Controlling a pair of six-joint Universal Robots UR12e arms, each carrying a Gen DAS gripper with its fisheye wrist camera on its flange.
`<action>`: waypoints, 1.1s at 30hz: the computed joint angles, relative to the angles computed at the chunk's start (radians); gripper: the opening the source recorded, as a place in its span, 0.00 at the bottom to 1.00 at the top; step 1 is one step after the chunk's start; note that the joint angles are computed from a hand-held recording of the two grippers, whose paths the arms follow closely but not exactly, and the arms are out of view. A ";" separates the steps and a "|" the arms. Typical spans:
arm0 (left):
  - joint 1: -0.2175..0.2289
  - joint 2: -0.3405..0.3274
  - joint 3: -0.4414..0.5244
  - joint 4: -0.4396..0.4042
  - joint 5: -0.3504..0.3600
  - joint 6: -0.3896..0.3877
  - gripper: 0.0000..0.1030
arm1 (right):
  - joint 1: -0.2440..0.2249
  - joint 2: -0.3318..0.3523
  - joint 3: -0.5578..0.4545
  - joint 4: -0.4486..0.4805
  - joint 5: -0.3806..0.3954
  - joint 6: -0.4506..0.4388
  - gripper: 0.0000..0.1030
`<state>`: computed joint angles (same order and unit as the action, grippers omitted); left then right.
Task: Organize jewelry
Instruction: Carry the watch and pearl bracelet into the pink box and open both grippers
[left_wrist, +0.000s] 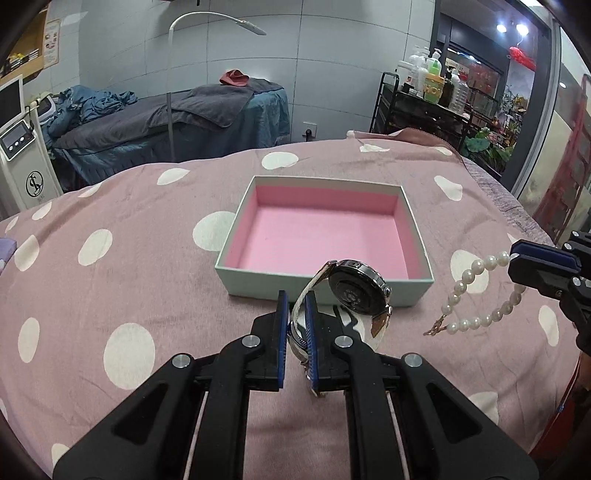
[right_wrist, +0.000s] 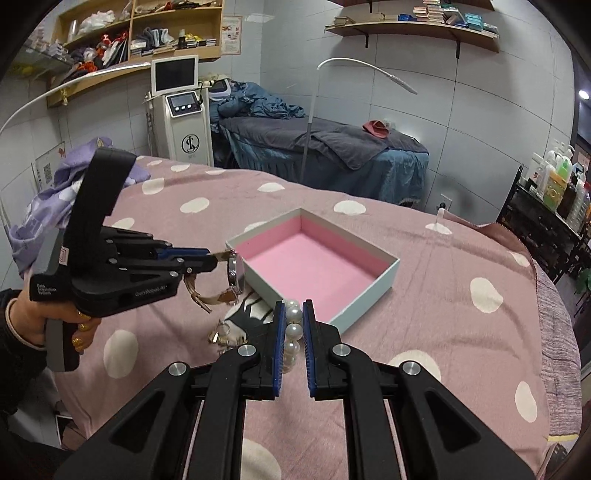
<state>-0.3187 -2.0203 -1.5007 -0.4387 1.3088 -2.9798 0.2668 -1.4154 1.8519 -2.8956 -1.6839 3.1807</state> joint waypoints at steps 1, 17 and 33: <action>-0.003 -0.012 0.022 -0.006 0.011 -0.002 0.09 | -0.003 0.007 -0.011 -0.008 0.000 0.000 0.09; -0.037 -0.181 0.295 -0.232 0.130 -0.065 0.09 | -0.058 0.126 -0.126 0.048 0.082 0.137 0.09; -0.055 -0.207 0.310 -0.220 0.179 0.005 0.13 | -0.049 0.153 -0.111 0.061 0.038 0.130 0.27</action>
